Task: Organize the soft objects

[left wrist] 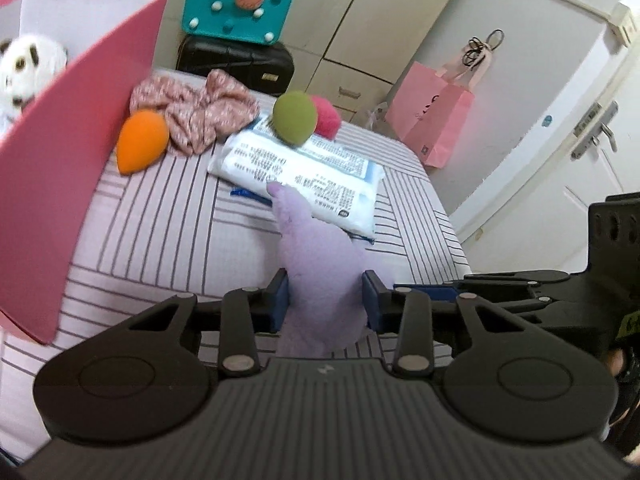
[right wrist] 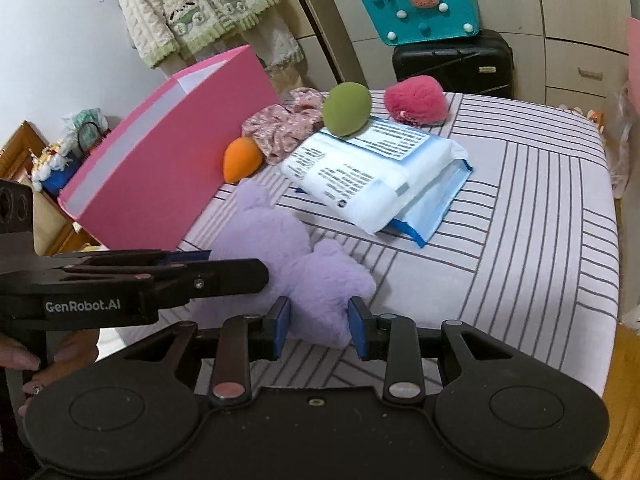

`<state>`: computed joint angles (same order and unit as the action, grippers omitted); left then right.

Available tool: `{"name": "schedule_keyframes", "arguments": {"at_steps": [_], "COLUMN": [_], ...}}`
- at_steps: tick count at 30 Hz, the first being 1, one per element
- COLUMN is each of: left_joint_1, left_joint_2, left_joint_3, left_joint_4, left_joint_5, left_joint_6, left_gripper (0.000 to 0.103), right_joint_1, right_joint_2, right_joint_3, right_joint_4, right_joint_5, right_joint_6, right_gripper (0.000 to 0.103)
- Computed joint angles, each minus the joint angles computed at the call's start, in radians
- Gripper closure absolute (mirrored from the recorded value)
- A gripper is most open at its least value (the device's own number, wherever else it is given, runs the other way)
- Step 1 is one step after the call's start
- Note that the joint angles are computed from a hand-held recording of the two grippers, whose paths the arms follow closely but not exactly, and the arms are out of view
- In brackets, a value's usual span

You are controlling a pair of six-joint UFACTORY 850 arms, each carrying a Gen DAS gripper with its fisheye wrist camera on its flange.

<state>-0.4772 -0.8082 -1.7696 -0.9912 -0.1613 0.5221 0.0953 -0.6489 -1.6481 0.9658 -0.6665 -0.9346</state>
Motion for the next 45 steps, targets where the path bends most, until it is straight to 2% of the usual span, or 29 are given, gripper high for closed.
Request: {"name": "schedule_keyframes", "arguments": {"at_steps": [6,12,18,20,23,25,26,28,30,33,35,37,39,42,45], "left_joint_1": [0.009,0.041,0.07,0.084,0.106,0.126,0.14,0.163,0.181,0.194,0.208,0.226,0.228,0.217,0.206], "left_joint_2": [0.072,0.131,0.213,0.235,0.259,0.262,0.266,0.273,0.276,0.262,0.235,0.213,0.202,0.195,0.185], "left_joint_3": [0.066,0.08,0.149,0.167,0.173,0.161,0.159,0.164,0.168,0.156,0.124,0.102,0.094,0.092,0.078], "left_joint_4": [-0.134,-0.038,-0.119,-0.078,0.137,0.271,0.275,0.184,0.145,0.298,0.313,0.202,0.187,0.212,0.201], "left_joint_5": [0.015,-0.044,0.0,0.007,0.013,-0.015,-0.026,-0.034,-0.032,-0.015,-0.068,-0.148,-0.187,-0.187,-0.177], "left_joint_6": [0.24,0.215,0.343,0.296,0.074,-0.073,-0.089,-0.02,0.014,-0.15,-0.178,-0.074,-0.049,-0.021,0.023], "left_gripper": [0.067,0.067,0.067,0.067,0.068,0.07,0.073,0.08,0.087,0.089,0.089,0.088,0.088,0.088,0.088], "right_joint_1": [0.013,0.041,0.078,0.091,0.112,0.123,0.131,0.146,0.153,0.166,0.171,0.17,0.16,0.147,0.154], "right_joint_2": [0.037,0.076,0.073,0.054,0.011,-0.031,-0.048,-0.091,-0.161,-0.268,-0.303,-0.284,-0.235,-0.154,-0.096], "right_joint_3": [0.014,0.009,-0.041,-0.079,-0.161,-0.238,-0.272,-0.348,-0.462,-0.627,-0.674,-0.634,-0.544,-0.4,-0.29], "right_joint_4": [0.039,0.046,0.104,0.119,0.117,0.123,0.12,0.101,0.082,0.042,0.018,0.02,0.043,0.028,-0.035], "right_joint_5": [-0.004,0.02,0.018,0.008,-0.029,-0.09,-0.107,-0.125,-0.18,-0.238,-0.233,-0.204,-0.173,-0.1,0.012], "right_joint_6": [-0.036,-0.084,-0.157,-0.172,-0.183,-0.198,-0.207,-0.205,-0.165,-0.086,-0.036,-0.034,-0.067,-0.086,-0.062], "right_gripper": [0.064,0.062,0.062,0.062,0.063,0.063,0.063,0.064,0.067,0.068,0.068,0.067,0.067,0.067,0.058]}}
